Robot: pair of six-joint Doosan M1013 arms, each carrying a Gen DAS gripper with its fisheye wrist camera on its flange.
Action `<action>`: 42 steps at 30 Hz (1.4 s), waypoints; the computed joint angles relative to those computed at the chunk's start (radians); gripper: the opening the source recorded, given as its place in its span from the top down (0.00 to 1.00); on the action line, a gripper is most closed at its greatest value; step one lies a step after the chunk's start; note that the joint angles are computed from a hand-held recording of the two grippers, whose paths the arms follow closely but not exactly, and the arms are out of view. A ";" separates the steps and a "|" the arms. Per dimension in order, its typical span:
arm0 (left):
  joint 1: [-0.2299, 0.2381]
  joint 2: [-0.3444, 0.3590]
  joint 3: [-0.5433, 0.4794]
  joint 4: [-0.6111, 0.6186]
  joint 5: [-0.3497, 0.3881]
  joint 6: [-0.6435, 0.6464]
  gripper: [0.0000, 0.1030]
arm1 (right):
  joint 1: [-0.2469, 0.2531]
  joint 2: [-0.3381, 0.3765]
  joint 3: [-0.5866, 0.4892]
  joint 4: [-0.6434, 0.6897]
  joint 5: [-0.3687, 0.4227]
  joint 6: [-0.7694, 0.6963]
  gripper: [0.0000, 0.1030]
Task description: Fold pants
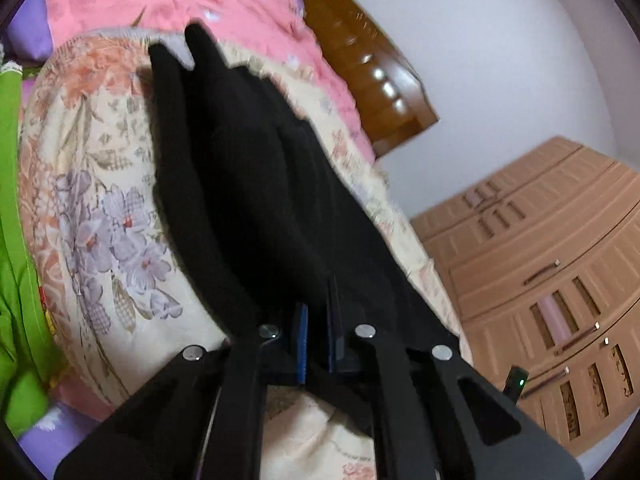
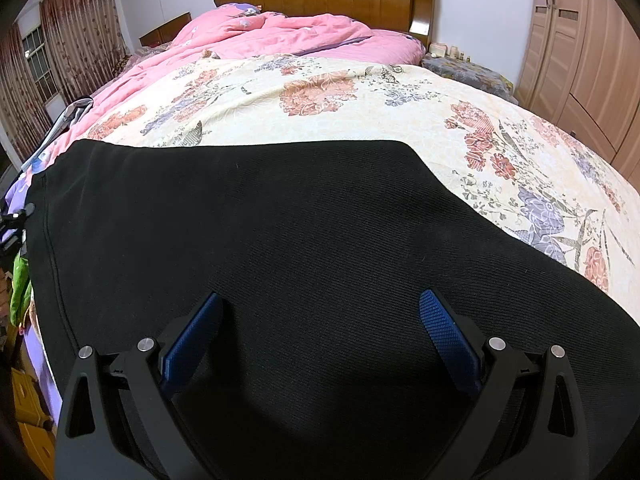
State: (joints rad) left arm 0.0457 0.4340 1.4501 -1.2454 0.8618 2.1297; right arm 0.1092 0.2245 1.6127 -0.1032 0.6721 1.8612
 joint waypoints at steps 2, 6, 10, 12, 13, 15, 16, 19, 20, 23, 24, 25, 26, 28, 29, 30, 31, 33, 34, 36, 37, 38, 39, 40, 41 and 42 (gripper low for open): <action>-0.004 -0.039 0.038 -0.030 -0.046 0.044 0.94 | 0.001 0.001 -0.001 -0.002 0.001 0.002 0.07; 0.007 -0.057 0.063 -0.018 -0.049 -0.005 0.94 | 0.002 0.002 -0.002 -0.005 0.004 0.003 0.06; 0.024 -0.012 0.061 -0.057 0.040 -0.016 0.79 | 0.002 0.003 -0.003 0.001 0.004 -0.001 0.06; 0.041 -0.016 0.091 -0.216 0.097 0.075 0.26 | 0.004 0.005 -0.005 -0.007 0.008 0.003 0.06; 0.038 -0.035 0.111 -0.244 0.075 0.115 0.19 | 0.004 0.005 -0.006 -0.008 0.009 0.003 0.05; 0.012 -0.087 0.137 -0.190 0.011 0.148 0.16 | 0.005 0.005 -0.006 -0.010 0.010 0.003 0.05; 0.005 -0.098 0.147 -0.201 0.032 0.178 0.16 | 0.004 0.005 -0.005 -0.008 0.009 0.001 0.05; -0.049 -0.152 0.196 -0.172 0.015 0.226 0.16 | 0.003 0.005 -0.005 0.002 0.007 -0.005 0.05; -0.068 -0.161 0.203 -0.152 0.016 0.239 0.16 | 0.002 0.005 -0.004 0.006 0.005 -0.008 0.05; -0.108 -0.160 0.215 -0.120 0.029 0.188 0.18 | -0.004 0.001 0.001 0.030 -0.005 -0.023 0.05; -0.118 -0.156 0.222 -0.129 0.029 0.176 0.21 | -0.006 0.000 0.002 0.040 -0.008 -0.030 0.05; -0.126 -0.150 0.221 -0.110 0.023 0.155 0.25 | -0.009 -0.001 0.004 0.053 -0.012 -0.037 0.05; -0.137 -0.144 0.218 -0.068 0.009 0.120 0.46 | -0.010 -0.002 0.005 0.060 -0.015 -0.042 0.05; -0.153 -0.144 0.218 0.006 -0.061 0.056 0.88 | -0.014 -0.004 0.008 0.077 -0.021 -0.053 0.05; -0.152 -0.140 0.217 0.013 -0.054 0.046 0.92 | -0.015 -0.005 0.009 0.083 -0.024 -0.055 0.05; -0.147 -0.134 0.218 -0.007 -0.043 0.047 0.93 | -0.016 -0.006 0.010 0.088 -0.025 -0.058 0.05; -0.145 -0.135 0.222 -0.007 -0.043 0.046 0.93 | -0.017 -0.006 0.010 0.091 -0.026 -0.060 0.05; -0.156 -0.150 0.232 0.027 -0.076 0.049 0.94 | -0.017 -0.006 0.010 0.096 -0.028 -0.063 0.05; -0.161 -0.157 0.234 0.051 -0.096 0.034 0.94 | -0.018 -0.007 0.011 0.100 -0.029 -0.066 0.05; -0.166 -0.166 0.235 0.094 -0.114 -0.026 0.94 | -0.023 -0.008 0.012 0.120 -0.032 -0.080 0.05; -0.169 -0.170 0.233 0.120 -0.118 -0.054 0.94 | -0.026 -0.010 0.013 0.134 -0.032 -0.090 0.05; -0.175 -0.172 0.222 0.173 -0.123 -0.098 0.90 | -0.027 -0.015 0.015 0.142 -0.034 -0.092 0.06; -0.186 -0.180 0.205 0.278 -0.137 -0.174 0.76 | -0.020 -0.023 0.020 0.112 -0.038 -0.062 0.06; -0.205 -0.195 0.199 0.409 -0.179 -0.264 0.55 | -0.010 -0.031 0.027 0.067 -0.045 -0.027 0.06; -0.226 -0.217 0.207 0.539 -0.251 -0.347 0.14 | 0.005 -0.042 0.035 0.022 -0.057 -0.001 0.06; -0.256 -0.252 0.226 0.647 -0.372 -0.404 0.03 | 0.023 -0.055 0.043 0.007 -0.068 -0.018 0.06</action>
